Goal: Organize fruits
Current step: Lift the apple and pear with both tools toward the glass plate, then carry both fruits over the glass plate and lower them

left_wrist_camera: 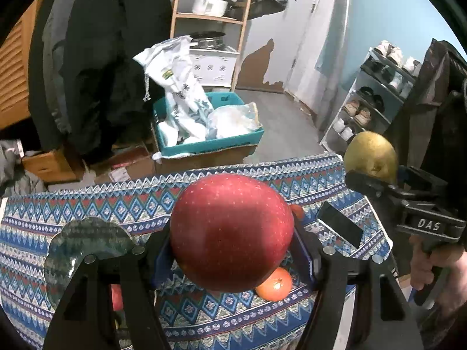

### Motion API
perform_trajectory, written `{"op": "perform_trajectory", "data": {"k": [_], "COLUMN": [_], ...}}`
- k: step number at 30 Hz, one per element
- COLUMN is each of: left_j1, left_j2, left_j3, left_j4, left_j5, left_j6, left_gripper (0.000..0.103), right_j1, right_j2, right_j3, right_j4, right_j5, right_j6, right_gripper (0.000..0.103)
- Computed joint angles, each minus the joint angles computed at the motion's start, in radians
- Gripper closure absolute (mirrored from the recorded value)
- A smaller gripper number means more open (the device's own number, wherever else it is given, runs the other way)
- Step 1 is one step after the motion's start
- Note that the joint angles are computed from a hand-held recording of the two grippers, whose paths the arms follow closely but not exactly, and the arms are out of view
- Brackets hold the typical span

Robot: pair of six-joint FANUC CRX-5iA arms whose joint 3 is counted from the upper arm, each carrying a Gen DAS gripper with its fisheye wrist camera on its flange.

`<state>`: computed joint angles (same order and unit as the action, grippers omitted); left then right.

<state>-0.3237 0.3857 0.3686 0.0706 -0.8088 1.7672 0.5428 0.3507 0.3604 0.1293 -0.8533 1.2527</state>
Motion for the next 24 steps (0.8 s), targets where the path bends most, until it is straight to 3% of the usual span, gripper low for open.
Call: {"op": "perform_trajectory", "data": {"k": [11, 24], "left_j1": [0.048, 0.151], "left_j2": [-0.078, -0.181], "left_j3": [-0.097, -0.250], "left_j4": [-0.040, -0.071], "left_j5": [0.031, 0.052], "left_j6": [0.046, 0.108], "left_gripper": [0.033, 0.032], "right_j1": [0.043, 0.104], "right_j2": [0.073, 0.252], "right_j3": [0.124, 0.399], "right_j4": [-0.057, -0.171], "right_j5": [-0.052, -0.167], "right_j6": [0.054, 0.128], "right_gripper": [0.018, 0.018]}}
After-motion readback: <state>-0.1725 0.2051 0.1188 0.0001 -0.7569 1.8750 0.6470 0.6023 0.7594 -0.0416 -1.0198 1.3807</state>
